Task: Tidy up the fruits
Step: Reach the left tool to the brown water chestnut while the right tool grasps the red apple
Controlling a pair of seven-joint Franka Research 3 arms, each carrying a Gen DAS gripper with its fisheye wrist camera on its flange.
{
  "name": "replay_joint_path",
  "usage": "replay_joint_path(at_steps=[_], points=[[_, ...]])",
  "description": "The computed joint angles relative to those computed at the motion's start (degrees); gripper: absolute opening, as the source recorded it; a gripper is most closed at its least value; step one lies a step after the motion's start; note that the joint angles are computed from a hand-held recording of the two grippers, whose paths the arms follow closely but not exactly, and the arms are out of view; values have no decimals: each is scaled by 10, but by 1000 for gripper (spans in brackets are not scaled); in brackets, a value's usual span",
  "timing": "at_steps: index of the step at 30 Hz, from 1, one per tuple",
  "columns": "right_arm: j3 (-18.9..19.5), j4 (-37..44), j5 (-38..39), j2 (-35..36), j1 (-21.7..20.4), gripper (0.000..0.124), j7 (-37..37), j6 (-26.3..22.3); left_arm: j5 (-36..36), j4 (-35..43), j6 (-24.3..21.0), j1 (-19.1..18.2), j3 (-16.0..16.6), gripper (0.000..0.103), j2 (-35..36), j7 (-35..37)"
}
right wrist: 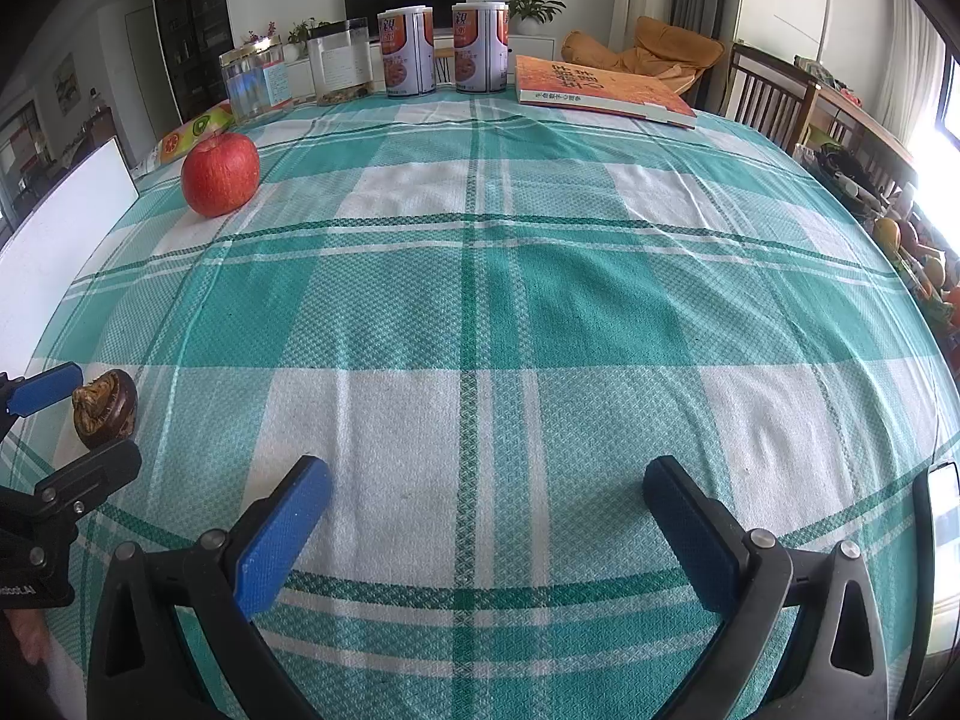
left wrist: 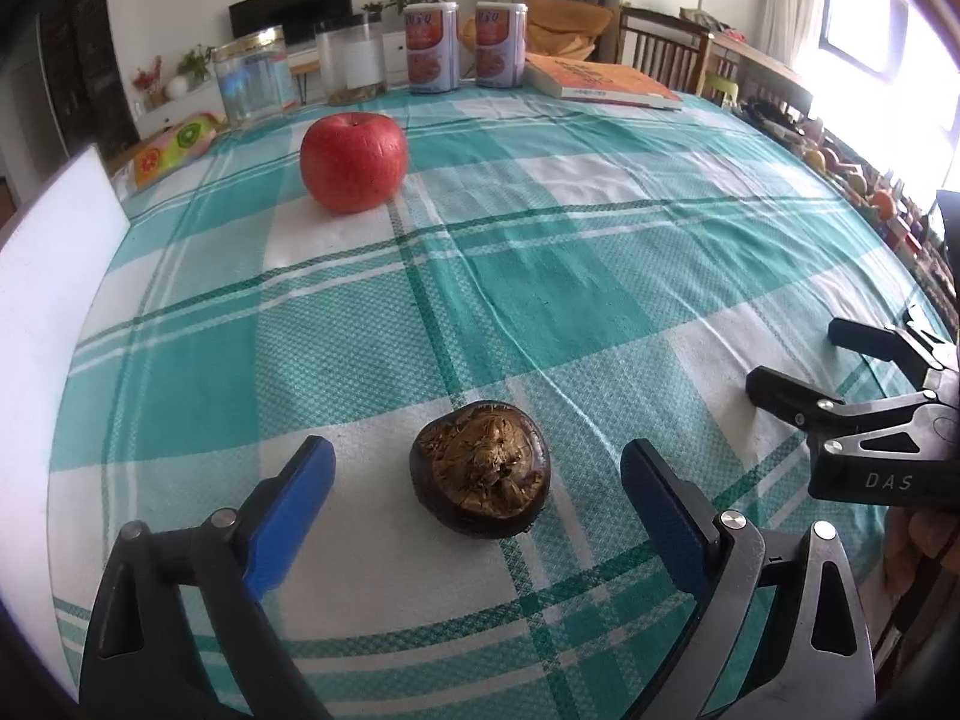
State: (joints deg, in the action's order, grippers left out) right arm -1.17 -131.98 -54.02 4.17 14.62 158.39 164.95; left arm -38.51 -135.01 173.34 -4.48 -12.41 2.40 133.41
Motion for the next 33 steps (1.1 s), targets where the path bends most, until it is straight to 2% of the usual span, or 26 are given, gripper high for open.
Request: replay_joint_path(at_steps=[1, 3, 4, 7, 10, 14, 18, 21, 22, 23, 25, 26, 27, 30, 33], points=[[0, 0, 0, 0, 0, 103, 0, 0, 18, -1, 3, -1, 3, 80, 1, -16], [0, 0, 0, 0, 0, 103, 0, 0, -13, -1, 6, 2, -3, 64, -1, 10], [0, 0, 0, 0, 0, 103, 0, 0, -29, -3, 5, 4, -4, 44, -4, 25], [0, 0, 0, 0, 0, 103, 0, 0, -51, -4, -9, 3, 6, 45, -14, 31], [0, 0, 0, 0, 0, 103, 1, 0, -50, -14, -3, 2, 23, 45, -26, 22], [0, 0, -1, 0, 0, 103, 1, 0, 35, -32, 23, 13, 52, 45, -35, -40], [0, 0, -1, 0, 0, 103, 1, 0, 75, -33, 27, 33, 77, 45, -29, -78], [0, 0, -1, 0, 0, 103, 2, 0, 85, -28, 30, 53, 80, 47, -15, -102], [0, 0, -2, 1, 0, 103, 2, 0, 79, -26, 30, 60, 77, 56, -10, -104], [0, 1, -2, 1, 1, 103, 2, -1, 59, -24, 36, 67, 71, 72, -6, -96], [0, 2, -1, 1, 1, 103, 1, -5, 42, -25, 42, 79, 61, 87, -1, -100], [2, 4, 6, 2, 2, 103, -4, -8, 34, -24, 43, 84, 54, 88, 0, -94], [6, 11, 34, 7, 1, 103, -33, -11, 37, -23, 40, 88, 51, 90, 0, -95], [37, 63, 216, 49, -9, 103, -233, 3, 132, -28, 43, 85, 59, 94, 3, -170], [96, 147, 352, 120, -42, 103, -378, 82, 129, -24, 39, 98, 47, 96, 5, -168]])
